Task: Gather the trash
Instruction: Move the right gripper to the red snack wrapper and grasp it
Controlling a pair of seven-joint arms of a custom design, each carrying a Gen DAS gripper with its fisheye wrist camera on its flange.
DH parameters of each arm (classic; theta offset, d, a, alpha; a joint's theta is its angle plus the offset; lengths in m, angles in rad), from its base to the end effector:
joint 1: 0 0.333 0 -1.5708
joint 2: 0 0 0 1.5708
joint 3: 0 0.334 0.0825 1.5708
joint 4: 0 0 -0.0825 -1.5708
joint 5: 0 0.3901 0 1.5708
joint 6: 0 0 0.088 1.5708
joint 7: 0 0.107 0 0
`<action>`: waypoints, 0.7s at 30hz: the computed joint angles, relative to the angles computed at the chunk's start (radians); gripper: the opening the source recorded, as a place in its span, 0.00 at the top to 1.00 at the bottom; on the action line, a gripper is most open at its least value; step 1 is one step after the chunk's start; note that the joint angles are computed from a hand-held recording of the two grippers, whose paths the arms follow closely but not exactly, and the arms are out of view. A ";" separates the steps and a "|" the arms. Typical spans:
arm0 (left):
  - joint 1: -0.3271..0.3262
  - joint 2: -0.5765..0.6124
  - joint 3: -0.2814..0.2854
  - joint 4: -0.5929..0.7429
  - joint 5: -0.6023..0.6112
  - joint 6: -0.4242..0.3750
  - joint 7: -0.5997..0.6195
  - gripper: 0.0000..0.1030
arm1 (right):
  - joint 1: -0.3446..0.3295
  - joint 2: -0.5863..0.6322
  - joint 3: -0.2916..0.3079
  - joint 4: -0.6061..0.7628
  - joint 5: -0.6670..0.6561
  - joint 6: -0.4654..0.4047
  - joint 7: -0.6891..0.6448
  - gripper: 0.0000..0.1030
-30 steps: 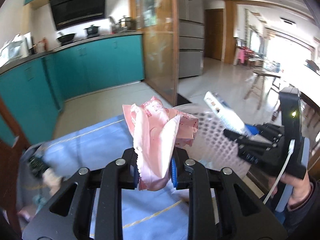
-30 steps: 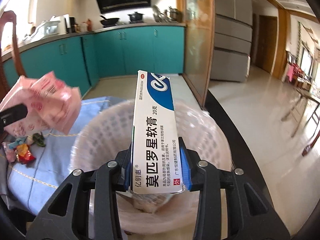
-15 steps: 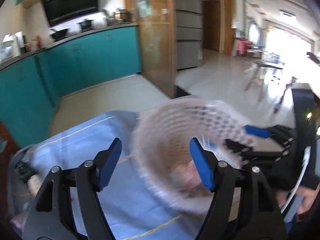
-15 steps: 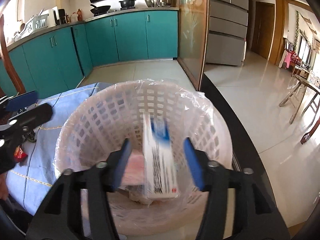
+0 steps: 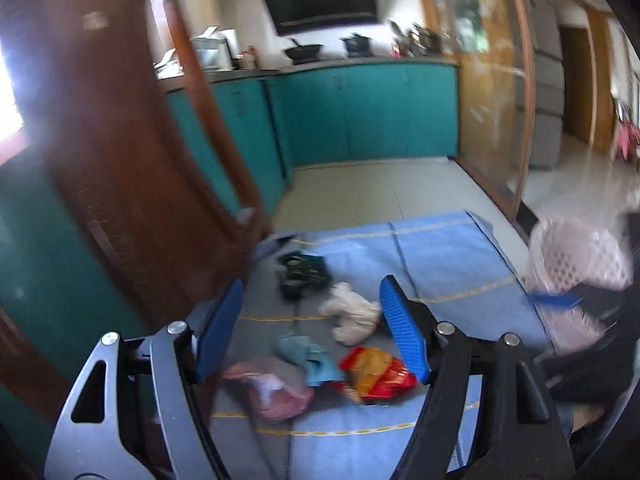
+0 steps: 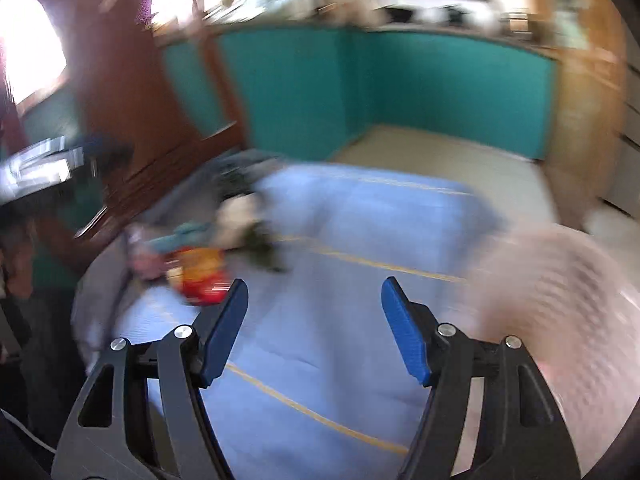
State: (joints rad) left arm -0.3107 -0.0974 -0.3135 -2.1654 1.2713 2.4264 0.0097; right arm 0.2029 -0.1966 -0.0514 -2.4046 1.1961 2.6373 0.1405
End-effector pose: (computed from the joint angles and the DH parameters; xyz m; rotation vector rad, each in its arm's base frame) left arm 0.4491 -0.3240 0.4903 -1.5848 1.5113 -0.6863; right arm 0.4913 0.0506 0.4370 -2.0481 1.0638 -0.2971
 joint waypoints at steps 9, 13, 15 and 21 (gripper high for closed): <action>0.062 -0.107 0.022 -0.113 -0.061 0.125 -0.004 0.30 | 0.065 0.202 0.113 0.105 -0.160 0.026 0.131 0.35; 0.085 -0.082 0.018 -0.107 -0.085 0.150 0.008 0.31 | 0.059 0.186 0.110 0.097 -0.148 0.001 0.130 0.80; 0.086 -0.061 0.014 -0.099 -0.090 0.156 0.019 0.31 | 0.050 0.176 0.100 0.091 -0.128 -0.010 0.136 0.84; 0.056 0.067 0.028 -0.045 -0.182 0.144 0.138 0.31 | 0.001 0.115 0.050 0.060 -0.102 -0.039 0.155 0.84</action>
